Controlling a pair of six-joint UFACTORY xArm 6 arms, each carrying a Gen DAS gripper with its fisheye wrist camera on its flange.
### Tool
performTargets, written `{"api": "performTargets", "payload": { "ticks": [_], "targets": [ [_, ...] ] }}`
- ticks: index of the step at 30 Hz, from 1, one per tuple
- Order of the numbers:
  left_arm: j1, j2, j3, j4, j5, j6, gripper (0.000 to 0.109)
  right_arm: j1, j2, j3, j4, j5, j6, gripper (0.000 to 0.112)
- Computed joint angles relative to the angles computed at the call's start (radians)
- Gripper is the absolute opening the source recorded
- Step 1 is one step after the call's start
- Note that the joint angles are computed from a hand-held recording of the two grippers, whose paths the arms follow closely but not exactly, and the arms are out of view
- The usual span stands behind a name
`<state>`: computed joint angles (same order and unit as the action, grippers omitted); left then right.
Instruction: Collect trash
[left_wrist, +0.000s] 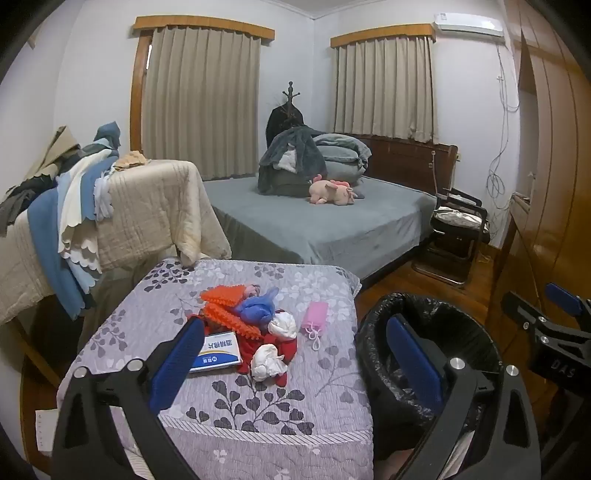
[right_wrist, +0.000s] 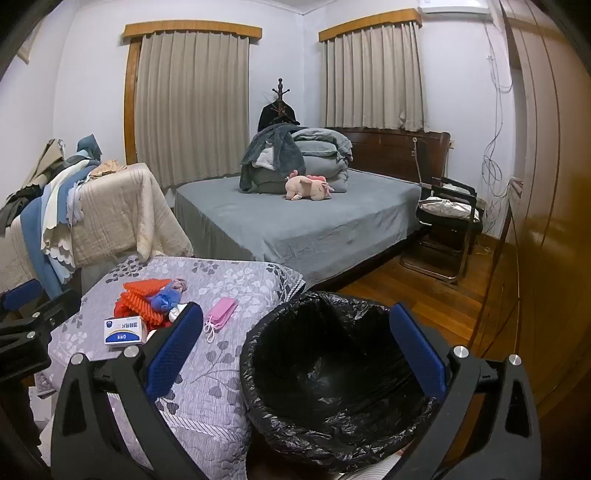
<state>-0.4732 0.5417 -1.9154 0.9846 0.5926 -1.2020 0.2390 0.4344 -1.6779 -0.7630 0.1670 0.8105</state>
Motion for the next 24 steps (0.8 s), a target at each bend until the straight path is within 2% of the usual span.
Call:
{"api": "performTargets", "payload": {
  "ticks": [17,18,24],
  "targets": [
    [0.002,0.018,-0.026,-0.034,0.003,0.035,0.097,0.003,0.006,-0.006,-0.002,0.005,-0.002,0.098],
    [0.0,0.003,-0.004,0.0,0.003,-0.002,0.097,0.003,0.006,-0.007,-0.003,0.006,0.0,0.098],
    [0.0,0.004,-0.006,-0.004,0.004,0.003,0.097,0.004,0.008,-0.009,0.002,0.007,-0.006,0.098]
  ]
}}
